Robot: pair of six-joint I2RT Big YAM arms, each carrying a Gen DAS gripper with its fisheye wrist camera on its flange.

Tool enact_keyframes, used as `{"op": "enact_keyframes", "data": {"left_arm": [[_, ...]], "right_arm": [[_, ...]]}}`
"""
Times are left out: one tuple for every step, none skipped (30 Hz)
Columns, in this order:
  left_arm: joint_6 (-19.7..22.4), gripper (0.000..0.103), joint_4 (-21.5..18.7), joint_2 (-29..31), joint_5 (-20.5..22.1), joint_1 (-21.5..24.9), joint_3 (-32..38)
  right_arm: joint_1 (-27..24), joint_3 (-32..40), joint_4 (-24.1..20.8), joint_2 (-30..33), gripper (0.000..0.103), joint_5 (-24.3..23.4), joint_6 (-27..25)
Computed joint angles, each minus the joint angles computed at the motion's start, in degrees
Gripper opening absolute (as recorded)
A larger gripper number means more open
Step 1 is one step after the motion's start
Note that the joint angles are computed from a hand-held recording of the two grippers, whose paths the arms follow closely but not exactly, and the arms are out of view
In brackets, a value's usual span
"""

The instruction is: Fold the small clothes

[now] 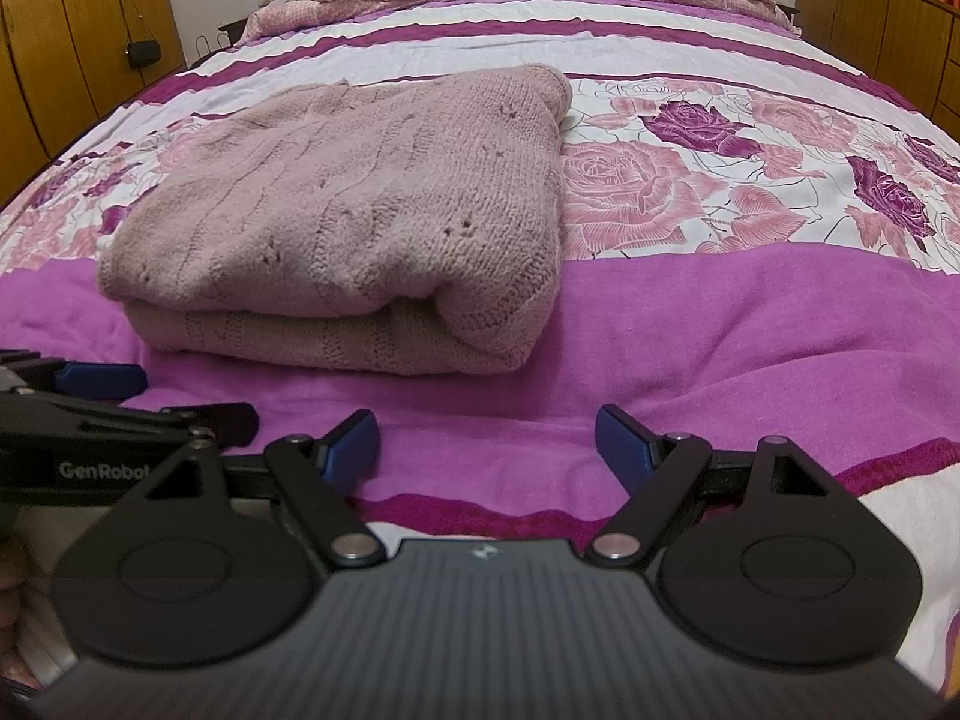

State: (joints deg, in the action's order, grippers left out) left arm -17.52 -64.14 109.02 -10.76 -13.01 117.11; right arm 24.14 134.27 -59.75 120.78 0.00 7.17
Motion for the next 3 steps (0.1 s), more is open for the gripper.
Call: {"op": "enact_keyframes", "data": {"left_arm": [[0.0, 0.087, 0.0, 0.0, 0.0, 0.0, 0.0], [0.1, 0.087, 0.0, 0.0, 0.1, 0.1, 0.1], [0.1, 0.087, -0.1, 0.0, 0.2, 0.1, 0.2]], "right_arm": [[0.0, 0.1, -0.1, 0.0, 0.082, 0.0, 0.0], [0.0, 0.1, -0.1, 0.0, 0.082, 0.0, 0.0], [0.0, 0.1, -0.1, 0.0, 0.082, 0.1, -0.1]]}}
